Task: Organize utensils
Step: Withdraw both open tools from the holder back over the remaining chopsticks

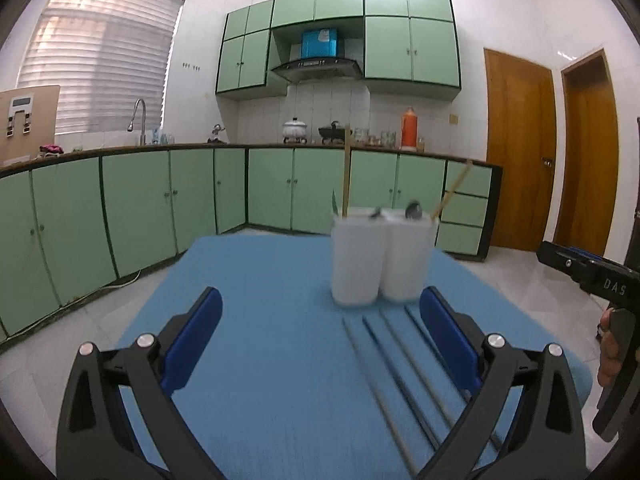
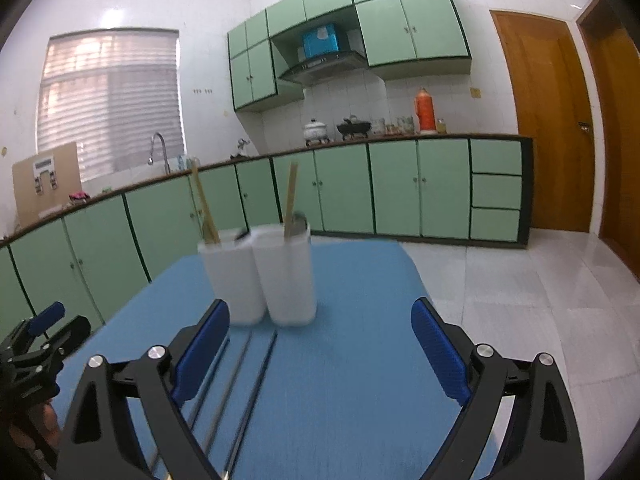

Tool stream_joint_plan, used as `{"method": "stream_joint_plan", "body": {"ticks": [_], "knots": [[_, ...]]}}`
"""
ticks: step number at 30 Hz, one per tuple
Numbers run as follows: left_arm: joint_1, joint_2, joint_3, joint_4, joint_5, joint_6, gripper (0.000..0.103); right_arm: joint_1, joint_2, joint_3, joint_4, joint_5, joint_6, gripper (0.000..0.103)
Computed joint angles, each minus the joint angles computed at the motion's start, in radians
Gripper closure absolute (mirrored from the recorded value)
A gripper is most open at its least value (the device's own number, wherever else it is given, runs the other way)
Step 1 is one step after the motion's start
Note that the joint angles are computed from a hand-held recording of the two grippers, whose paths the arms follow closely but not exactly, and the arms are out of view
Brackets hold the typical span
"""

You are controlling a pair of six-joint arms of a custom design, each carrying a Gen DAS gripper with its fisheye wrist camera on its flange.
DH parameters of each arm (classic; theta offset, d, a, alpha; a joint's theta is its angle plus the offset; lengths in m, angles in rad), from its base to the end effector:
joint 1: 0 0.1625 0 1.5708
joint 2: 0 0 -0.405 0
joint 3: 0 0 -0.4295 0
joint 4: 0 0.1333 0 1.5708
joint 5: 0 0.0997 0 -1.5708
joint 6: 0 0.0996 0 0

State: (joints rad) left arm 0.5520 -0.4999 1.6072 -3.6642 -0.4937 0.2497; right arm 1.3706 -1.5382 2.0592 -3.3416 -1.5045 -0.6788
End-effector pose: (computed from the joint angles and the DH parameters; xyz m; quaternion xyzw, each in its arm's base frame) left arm -0.4306 -0.5248 0.0295 0.2526 0.7530 -0.5461 0.2664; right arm 0.0354 -0.5291 0.4168 0.2110 -0.7829 0.5406 0.2245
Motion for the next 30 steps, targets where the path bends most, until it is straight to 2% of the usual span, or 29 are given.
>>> {"method": "stream_joint_plan", "body": {"ticks": [6, 14, 17, 28, 30], "knots": [[-0.025, 0.017, 0.082, -0.021, 0.032, -0.017, 0.007, -0.051, -0.026, 0.113, -0.049, 0.018, -0.017, 0.013], [-0.044, 0.025, 0.168, 0.026, 0.031, -0.152, 0.007, -0.098, -0.054, 0.231, -0.089, 0.058, -0.072, 0.013], [-0.048, 0.021, 0.197, 0.044, 0.032, -0.208, 0.007, -0.106, -0.058, 0.256, -0.100, 0.065, -0.098, 0.013], [-0.055, 0.018, 0.246, 0.043, 0.062, -0.288, 0.007, -0.115, -0.057, 0.299, -0.133, 0.079, -0.134, 0.014], [-0.054, 0.017, 0.251, 0.042, 0.068, -0.300, 0.007, -0.116, -0.053, 0.306, -0.144, 0.083, -0.147, 0.019]]}}
